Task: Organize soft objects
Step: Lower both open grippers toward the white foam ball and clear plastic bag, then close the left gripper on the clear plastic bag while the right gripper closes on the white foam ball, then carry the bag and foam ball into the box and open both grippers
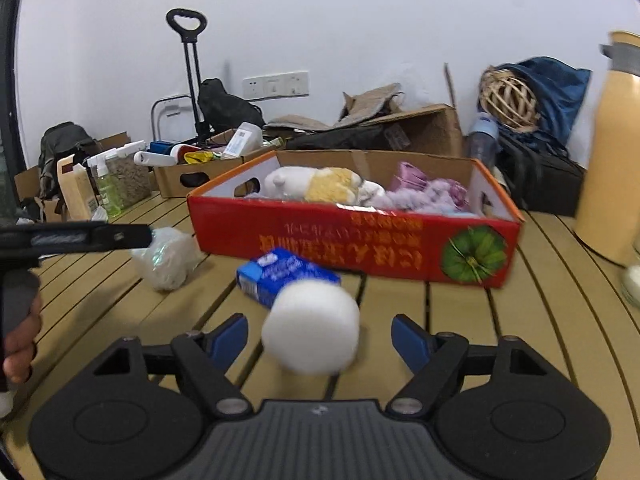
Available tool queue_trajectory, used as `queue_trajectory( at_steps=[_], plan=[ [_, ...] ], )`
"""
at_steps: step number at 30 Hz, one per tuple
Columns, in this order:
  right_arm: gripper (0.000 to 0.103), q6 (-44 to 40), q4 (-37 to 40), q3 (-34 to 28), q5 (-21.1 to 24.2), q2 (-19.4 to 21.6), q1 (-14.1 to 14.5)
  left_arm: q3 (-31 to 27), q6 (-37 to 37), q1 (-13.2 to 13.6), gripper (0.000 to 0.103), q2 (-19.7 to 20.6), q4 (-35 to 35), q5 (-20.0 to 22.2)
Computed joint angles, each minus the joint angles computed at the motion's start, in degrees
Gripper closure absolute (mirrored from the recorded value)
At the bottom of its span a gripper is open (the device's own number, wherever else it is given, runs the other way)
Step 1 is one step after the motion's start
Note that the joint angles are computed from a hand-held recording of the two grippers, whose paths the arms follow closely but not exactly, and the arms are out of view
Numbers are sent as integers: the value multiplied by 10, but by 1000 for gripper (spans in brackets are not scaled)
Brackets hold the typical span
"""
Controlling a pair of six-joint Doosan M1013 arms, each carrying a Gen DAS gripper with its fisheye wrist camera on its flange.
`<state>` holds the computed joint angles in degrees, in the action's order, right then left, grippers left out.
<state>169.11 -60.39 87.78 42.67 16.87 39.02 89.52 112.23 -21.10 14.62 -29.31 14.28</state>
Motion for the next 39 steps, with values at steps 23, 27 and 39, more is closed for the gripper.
queue_trajectory(
  at_steps=[23,27,39],
  plan=[
    [53,101,-64,49,32,-59,56,101,299,23,78,-108,-344,58],
    [53,145,-102,67,62,-78,91,134,367,22,78,-145,-405,60],
    [53,202,-168,95,97,-104,137,172,449,15,78,-199,-482,50]
  ],
)
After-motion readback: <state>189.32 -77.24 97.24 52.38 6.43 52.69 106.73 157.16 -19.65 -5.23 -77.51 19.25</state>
